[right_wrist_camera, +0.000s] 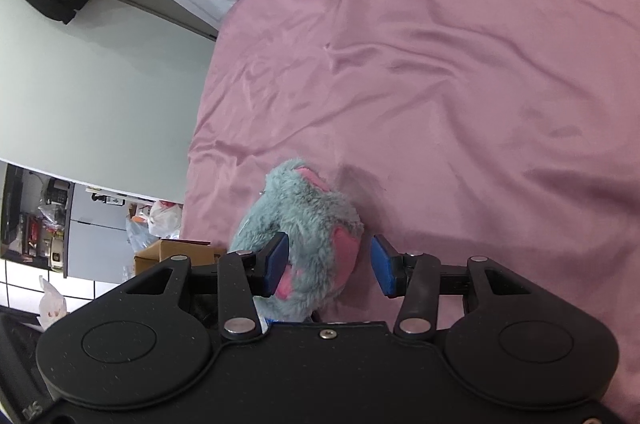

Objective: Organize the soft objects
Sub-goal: 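Close the left tool on the grey fluffy plush while the right tool also grips it, then lift the grey fluffy plush with both tools and carry it over the box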

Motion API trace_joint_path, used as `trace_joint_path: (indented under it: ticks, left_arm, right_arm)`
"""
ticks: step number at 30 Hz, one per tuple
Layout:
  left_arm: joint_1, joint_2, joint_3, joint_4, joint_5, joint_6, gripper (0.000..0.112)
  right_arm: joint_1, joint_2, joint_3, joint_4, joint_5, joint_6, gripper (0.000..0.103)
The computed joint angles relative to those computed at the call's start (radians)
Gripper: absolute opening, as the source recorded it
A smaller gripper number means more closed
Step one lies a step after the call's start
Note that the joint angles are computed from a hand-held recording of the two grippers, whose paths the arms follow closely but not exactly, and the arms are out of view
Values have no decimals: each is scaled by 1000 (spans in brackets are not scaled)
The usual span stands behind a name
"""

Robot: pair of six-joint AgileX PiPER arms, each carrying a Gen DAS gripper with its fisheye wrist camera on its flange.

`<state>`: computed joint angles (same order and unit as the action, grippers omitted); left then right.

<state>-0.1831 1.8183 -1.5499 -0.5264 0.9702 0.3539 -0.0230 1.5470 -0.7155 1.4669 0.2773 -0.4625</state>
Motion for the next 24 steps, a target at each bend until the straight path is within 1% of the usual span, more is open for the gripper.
trace_joint_path:
  ticks: [1,2,3,4,6,12,18,21,24]
  left_arm:
    - [4,-6,6,-3,5,2,27]
    - [5,-10,10,-2,8,2,26]
    - [4,-18,19,7,2,-3,26]
    - [7,-24,24,8,0,0,26]
    - [15,-33,28,7,1,6,26]
    - [47,-60,16,-3,19,30,26]
    - [77,-81,5,-6,35,39,26]
    - [95,-86,-12,-12,54,53,26]
    - [114,-91,-30,-27,70,75,26]
  right_arm:
    - [0,5,-1,-19,3,17,41]
    - [-3,10,2,-5,12,-1,35]
    - [-10,15,4,24,34,-40,22]
    - [-10,17,2,13,45,-38,21]
    - [12,4,-4,-67,24,9,20]
    - [59,-44,7,-63,-13,-14,17]
    - [126,-66,-11,-141,-65,66,17]
    - [158,-73,-13,-130,-95,65,16]
    - [182,-82,-15,-44,-121,-21,16]
